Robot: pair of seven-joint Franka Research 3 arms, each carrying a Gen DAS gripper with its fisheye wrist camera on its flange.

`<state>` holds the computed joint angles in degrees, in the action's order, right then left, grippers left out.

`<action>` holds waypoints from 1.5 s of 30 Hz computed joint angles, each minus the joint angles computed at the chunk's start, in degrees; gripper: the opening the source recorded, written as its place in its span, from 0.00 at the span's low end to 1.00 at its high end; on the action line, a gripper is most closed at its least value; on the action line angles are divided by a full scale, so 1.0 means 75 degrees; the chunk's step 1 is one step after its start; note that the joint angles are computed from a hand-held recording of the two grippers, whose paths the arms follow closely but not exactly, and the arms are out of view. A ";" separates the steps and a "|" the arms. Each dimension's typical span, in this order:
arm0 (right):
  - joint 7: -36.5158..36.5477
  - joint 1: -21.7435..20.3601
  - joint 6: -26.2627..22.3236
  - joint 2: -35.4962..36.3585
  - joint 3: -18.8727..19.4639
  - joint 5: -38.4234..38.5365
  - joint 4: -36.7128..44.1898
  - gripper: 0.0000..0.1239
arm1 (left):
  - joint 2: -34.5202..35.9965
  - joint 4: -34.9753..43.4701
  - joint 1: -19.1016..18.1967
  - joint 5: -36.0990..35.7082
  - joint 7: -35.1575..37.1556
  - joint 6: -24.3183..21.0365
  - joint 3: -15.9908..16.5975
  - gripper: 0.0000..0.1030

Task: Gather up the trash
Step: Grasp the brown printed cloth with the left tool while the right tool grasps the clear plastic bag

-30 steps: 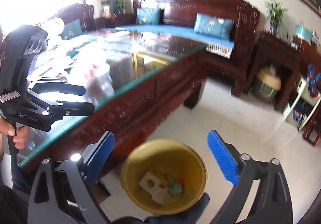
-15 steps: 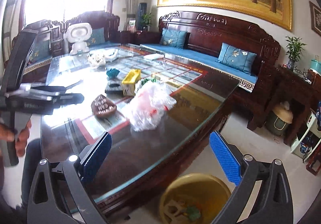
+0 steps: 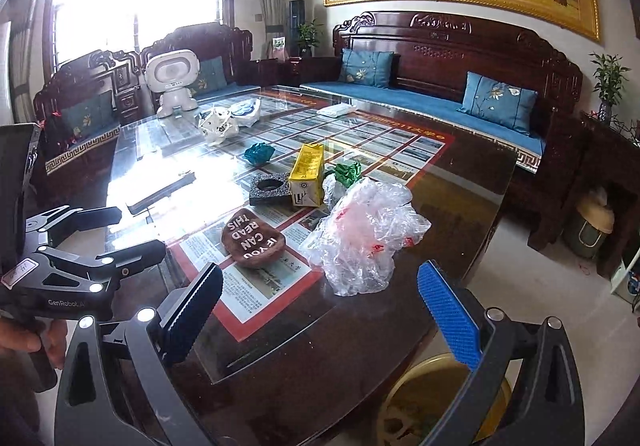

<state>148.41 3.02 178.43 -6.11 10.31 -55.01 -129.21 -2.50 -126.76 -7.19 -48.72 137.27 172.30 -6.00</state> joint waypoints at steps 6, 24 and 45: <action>-0.0992 0.0400 -0.0253 0.0732 -0.0548 0.1409 0.0521 0.76 | 0.0582 0.0481 0.0329 0.0810 -0.1000 -0.0088 -0.0160 0.96; -0.3698 0.1900 -0.1573 0.3176 -0.1871 0.4302 0.3087 0.68 | 0.2013 0.1710 0.1281 0.4444 -0.4201 -0.0284 -0.0832 0.96; -1.0858 -0.0247 0.0012 0.1554 0.1037 1.2260 0.1286 0.17 | 0.2602 0.2430 0.1182 0.6286 -0.5330 -0.0686 -0.0943 0.96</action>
